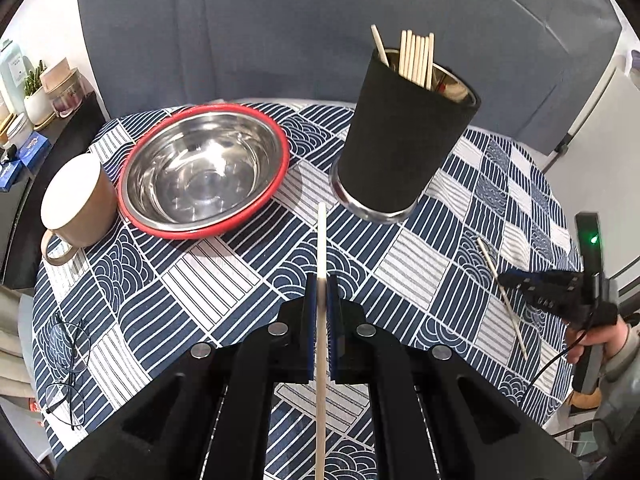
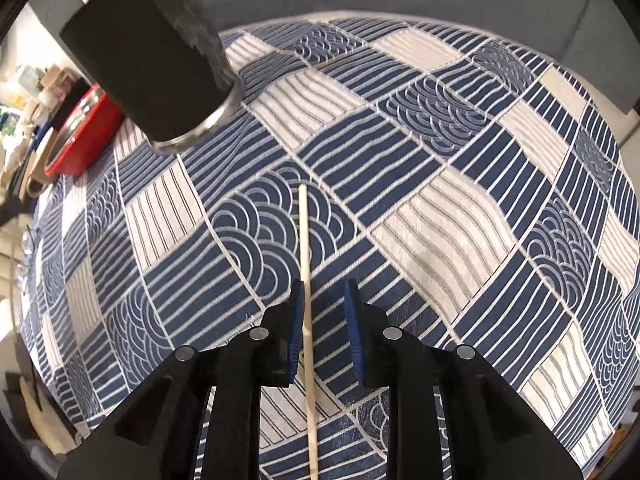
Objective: Organize utensils
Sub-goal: 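Lift both chopsticks and carry them over the black holder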
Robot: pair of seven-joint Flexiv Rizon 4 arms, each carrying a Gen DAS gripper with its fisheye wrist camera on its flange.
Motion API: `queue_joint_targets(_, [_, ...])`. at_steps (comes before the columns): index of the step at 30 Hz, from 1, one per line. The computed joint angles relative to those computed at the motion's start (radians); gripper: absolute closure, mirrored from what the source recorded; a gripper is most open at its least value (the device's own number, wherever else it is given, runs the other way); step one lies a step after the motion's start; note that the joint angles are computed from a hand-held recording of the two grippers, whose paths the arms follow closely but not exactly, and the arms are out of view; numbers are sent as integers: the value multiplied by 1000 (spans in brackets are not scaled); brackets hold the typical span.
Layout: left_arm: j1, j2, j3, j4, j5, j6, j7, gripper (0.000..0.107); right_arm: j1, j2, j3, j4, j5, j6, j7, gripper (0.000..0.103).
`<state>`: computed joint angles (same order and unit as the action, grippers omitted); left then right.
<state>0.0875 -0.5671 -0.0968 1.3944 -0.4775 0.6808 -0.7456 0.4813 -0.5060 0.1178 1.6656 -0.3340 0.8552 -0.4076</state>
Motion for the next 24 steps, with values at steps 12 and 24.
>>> queue_joint_targets(12, [4, 4, -5, -1, -15, 6, -4, 102, 37, -39, 3, -105, -17, -194, -68, 93])
queue_joint_targets(24, [4, 7, -12, -22, -25, 28, 19, 102, 1, 65, -8, 18, 9, -135, 130, 99])
